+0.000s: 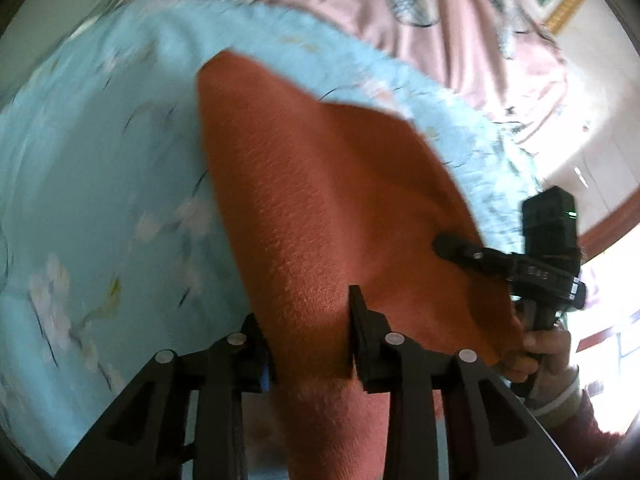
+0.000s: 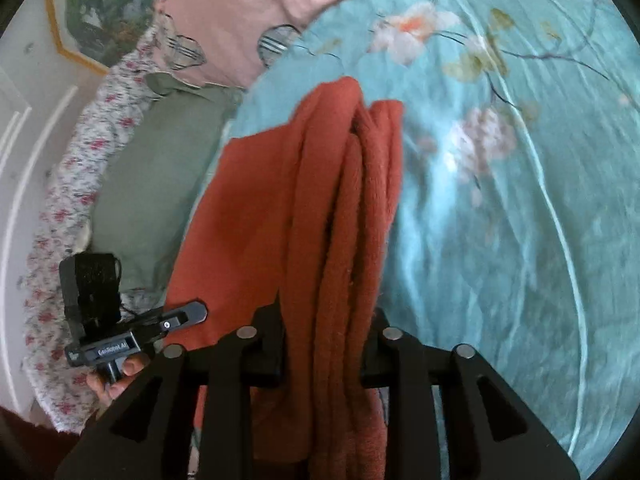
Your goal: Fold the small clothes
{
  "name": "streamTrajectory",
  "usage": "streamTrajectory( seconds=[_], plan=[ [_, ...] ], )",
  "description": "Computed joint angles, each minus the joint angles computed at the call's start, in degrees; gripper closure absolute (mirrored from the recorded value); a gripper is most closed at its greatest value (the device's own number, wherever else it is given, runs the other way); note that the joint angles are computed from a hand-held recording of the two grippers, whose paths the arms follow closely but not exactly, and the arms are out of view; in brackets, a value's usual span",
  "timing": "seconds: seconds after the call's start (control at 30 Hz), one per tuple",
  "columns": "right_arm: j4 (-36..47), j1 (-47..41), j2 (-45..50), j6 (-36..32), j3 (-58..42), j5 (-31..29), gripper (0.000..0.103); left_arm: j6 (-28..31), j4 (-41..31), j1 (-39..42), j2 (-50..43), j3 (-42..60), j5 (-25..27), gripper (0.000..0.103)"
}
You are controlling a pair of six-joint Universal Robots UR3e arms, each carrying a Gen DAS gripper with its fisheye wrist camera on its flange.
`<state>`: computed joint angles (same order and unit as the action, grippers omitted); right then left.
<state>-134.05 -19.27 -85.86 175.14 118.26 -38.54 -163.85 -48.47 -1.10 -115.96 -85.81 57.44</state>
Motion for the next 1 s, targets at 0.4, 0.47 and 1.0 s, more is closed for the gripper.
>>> streamTrajectory(
  seconds=[0.4, 0.47, 1.0],
  plan=[
    [-0.77, 0.32, -9.71, 4.04, -3.98, -11.23, 0.064, -6.34, 18.17, 2.78, 14.26, -18.9, 5.2, 0.051],
    [-1.9, 3.0, -5.88, 4.95, -6.34, -12.6, 0.071, -5.63, 18.31, 2.97, 15.48, -20.14, 4.57, 0.055],
    [-7.29, 0.03, -7.83, 7.81, 0.19, -9.41, 0.092, 4.81, 14.33, 0.7, 17.98, -23.33, -4.45, 0.061]
  ],
)
